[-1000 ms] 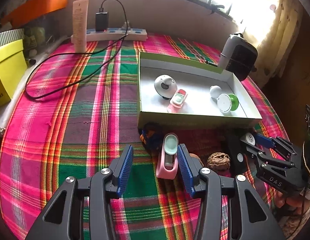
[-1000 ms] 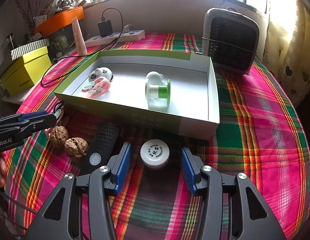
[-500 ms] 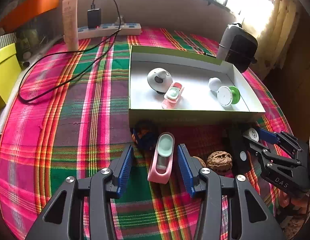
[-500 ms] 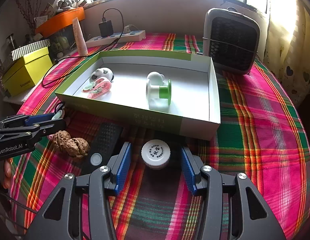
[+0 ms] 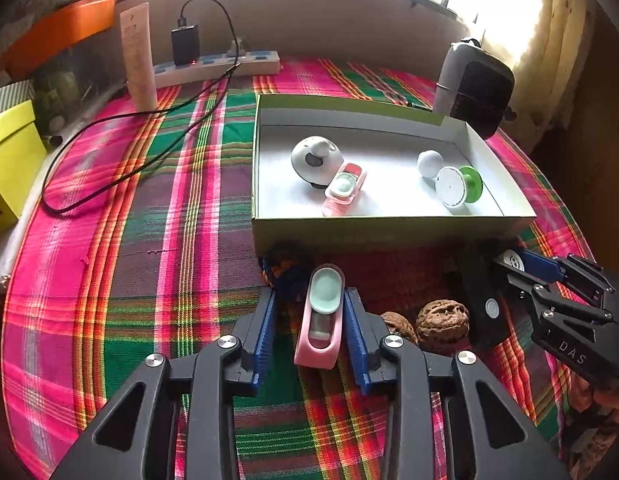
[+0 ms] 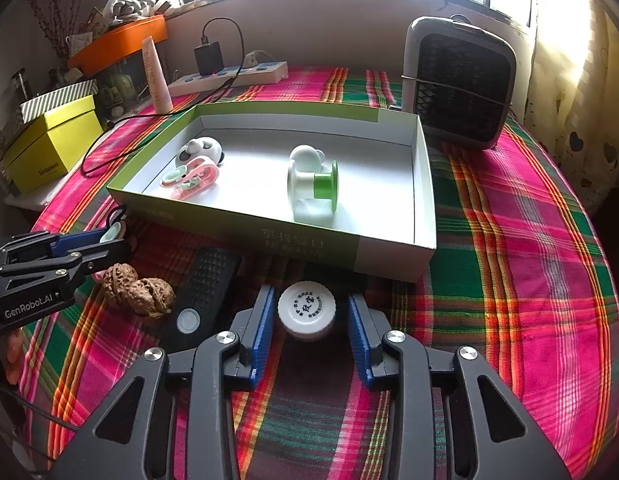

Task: Organize objects
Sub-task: 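Close left tool on pink clip while right tool closes on white cap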

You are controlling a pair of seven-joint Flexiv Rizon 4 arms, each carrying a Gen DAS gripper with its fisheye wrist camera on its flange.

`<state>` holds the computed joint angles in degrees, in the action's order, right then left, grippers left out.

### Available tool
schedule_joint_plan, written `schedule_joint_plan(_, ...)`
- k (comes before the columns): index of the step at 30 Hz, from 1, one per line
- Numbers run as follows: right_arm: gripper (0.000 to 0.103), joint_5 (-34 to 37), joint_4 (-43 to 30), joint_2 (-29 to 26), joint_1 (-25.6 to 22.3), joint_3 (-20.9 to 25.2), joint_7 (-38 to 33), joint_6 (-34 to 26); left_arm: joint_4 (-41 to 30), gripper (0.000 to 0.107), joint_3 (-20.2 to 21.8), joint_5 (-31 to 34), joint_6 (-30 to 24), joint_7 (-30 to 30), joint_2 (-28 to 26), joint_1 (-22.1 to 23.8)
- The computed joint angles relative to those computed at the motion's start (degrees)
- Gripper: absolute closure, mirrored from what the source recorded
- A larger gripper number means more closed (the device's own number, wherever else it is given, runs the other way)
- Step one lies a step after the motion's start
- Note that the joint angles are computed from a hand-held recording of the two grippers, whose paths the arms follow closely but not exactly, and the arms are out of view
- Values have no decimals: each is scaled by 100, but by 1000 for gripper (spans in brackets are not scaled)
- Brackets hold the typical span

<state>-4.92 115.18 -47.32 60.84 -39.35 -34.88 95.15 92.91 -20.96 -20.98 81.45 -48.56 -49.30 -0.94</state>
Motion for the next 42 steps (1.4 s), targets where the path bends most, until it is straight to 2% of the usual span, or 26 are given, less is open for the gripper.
schedule_joint_plan(8,74,-2,23,18,3,-9,-19,2,17,80,-19,23,34,13,-2,13)
schedule_joint_plan(14,74,9,18,9,26,-34,-3,-10,40,82,-48,23,46,9,2,34)
schedule_joint_plan(16,74,21,26,9,33,-42,7,0,65,88,-71,24,61,22,7,52)
schedule_joint_plan(42,74,162,133,43,195,-134,-68,86,366,91,-278,0,222,24,112,280)
